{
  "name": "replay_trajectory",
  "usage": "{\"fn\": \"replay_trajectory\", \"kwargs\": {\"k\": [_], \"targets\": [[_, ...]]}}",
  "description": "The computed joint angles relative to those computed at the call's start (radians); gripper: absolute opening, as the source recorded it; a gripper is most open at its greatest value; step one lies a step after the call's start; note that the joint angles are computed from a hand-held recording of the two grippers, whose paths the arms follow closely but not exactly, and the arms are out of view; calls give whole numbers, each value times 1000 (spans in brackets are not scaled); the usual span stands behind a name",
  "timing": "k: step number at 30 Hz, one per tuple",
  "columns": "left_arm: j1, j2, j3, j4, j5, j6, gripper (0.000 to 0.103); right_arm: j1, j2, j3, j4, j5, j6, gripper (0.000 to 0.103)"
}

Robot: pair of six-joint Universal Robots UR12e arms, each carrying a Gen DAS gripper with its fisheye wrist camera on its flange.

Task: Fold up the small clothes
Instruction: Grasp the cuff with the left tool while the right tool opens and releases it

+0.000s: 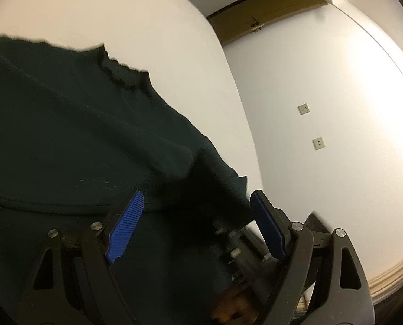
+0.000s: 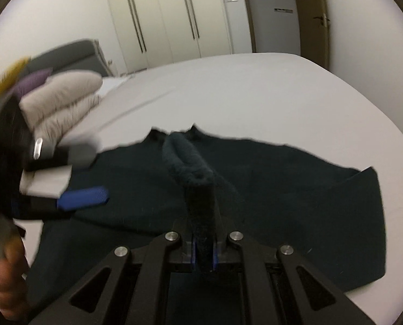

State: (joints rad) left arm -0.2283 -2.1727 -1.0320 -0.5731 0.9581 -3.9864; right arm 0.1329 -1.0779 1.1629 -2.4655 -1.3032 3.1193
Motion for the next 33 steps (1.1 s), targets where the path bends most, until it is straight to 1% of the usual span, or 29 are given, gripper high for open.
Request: {"fn": "replay_trajectory", "kwargs": {"k": [2, 5, 7, 8, 9, 10, 12, 14, 17, 18, 19, 20, 21, 22, 23, 25, 26, 27, 28, 29, 30, 31, 32, 33], "targets": [[3, -25, 37, -45, -33, -3, 80, 15, 2, 5, -6, -41, -29, 9], [-3, -39, 68, -132, -36, 42, 80, 36, 1, 16, -37, -120, -100, 9], [0, -41, 62, -149, -46, 34, 80, 61, -1, 35, -81, -206, -202, 9], [5, -40, 41, -126, -65, 0, 80, 74, 0, 43, -108, -248, -261, 9], [9, -40, 28, -106, -78, -25, 80, 90, 0, 58, -149, -294, -341, 9], [14, -39, 13, -86, -92, -51, 80, 100, -2, 73, -181, -317, -400, 9], [21, -40, -6, -72, -111, -84, 80, 117, -1, 94, -232, -351, -490, 9], [28, -44, -17, -46, -136, -108, 80, 122, -4, 111, -256, -364, -536, 9], [30, -54, -9, -19, -154, -121, 80, 129, 0, 124, -278, -377, -573, 9], [30, -60, 1, -21, -154, -116, 80, 131, 3, 122, -281, -382, -580, 9], [31, -55, 0, -28, -152, -103, 80, 121, 3, 112, -271, -373, -587, 9], [30, -56, 7, -47, -144, -85, 80, 124, 5, 108, -271, -377, -588, 9], [28, -58, 17, -69, -138, -70, 70, 124, 5, 107, -274, -378, -591, 9], [27, -61, 22, -83, -141, -60, 46, 124, 6, 107, -273, -375, -592, 9], [27, -69, 30, -95, -158, -61, 32, 126, 6, 106, -271, -374, -588, 9], [29, -69, 29, -111, -164, -49, 15, 130, -7, 127, -270, -365, -581, 10], [28, -71, 34, -122, -160, -35, 9, 126, -10, 127, -263, -356, -578, 12], [27, -76, 40, -120, -157, -37, 7, 121, -12, 127, -254, -339, -568, 13], [27, -76, 39, -113, -155, -38, 7, 117, -18, 128, -240, -317, -554, 19], [27, -76, 42, -110, -146, -35, 7, 108, -25, 125, -212, -286, -525, 31], [28, -75, 46, -111, -134, -29, 6, 95, -36, 121, -176, -244, -477, 38], [30, -67, 42, -115, -123, -16, 6, 79, -47, 122, -152, -192, -420, 49], [33, -61, 49, -126, -106, 8, 6, 54, -63, 127, -128, -106, -333, 58], [35, -57, 56, -141, -90, 31, 6, 23, -76, 133, -112, -2, -233, 63]]}}
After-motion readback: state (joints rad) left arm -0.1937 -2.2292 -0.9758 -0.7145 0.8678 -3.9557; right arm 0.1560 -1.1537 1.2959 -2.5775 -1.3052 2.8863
